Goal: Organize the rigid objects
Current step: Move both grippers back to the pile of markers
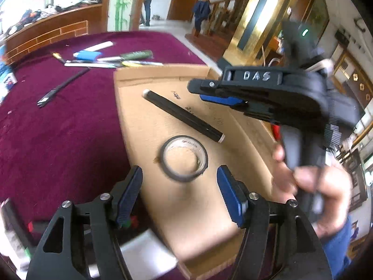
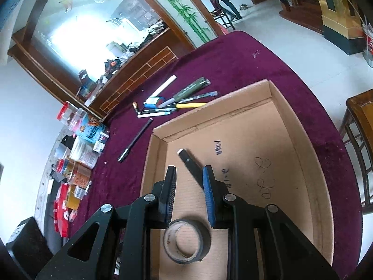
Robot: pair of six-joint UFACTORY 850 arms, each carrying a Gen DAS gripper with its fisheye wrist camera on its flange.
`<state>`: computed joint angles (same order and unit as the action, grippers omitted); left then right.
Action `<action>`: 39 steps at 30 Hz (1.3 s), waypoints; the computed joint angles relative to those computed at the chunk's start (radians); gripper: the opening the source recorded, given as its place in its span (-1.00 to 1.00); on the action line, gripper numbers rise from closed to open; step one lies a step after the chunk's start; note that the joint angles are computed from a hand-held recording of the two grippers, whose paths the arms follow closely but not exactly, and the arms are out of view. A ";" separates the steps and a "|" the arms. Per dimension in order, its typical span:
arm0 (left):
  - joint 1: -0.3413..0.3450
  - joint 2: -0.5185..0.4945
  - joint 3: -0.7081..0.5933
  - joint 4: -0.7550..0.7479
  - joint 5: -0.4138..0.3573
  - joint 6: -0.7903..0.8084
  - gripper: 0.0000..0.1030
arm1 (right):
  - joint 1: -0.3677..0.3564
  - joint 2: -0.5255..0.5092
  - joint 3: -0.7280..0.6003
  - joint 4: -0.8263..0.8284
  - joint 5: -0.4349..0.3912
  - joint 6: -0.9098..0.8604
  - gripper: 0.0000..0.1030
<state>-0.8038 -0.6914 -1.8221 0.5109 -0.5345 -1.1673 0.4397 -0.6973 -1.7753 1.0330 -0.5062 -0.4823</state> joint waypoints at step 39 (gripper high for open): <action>-0.118 0.493 0.768 0.299 -0.076 -0.389 0.42 | 0.228 -0.031 -0.021 0.026 -0.448 -0.401 -0.27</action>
<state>-0.9215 -0.1984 -1.0539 0.8103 -0.6104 -1.5567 0.6675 -0.7281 -1.7964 1.0589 -0.9539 -0.8835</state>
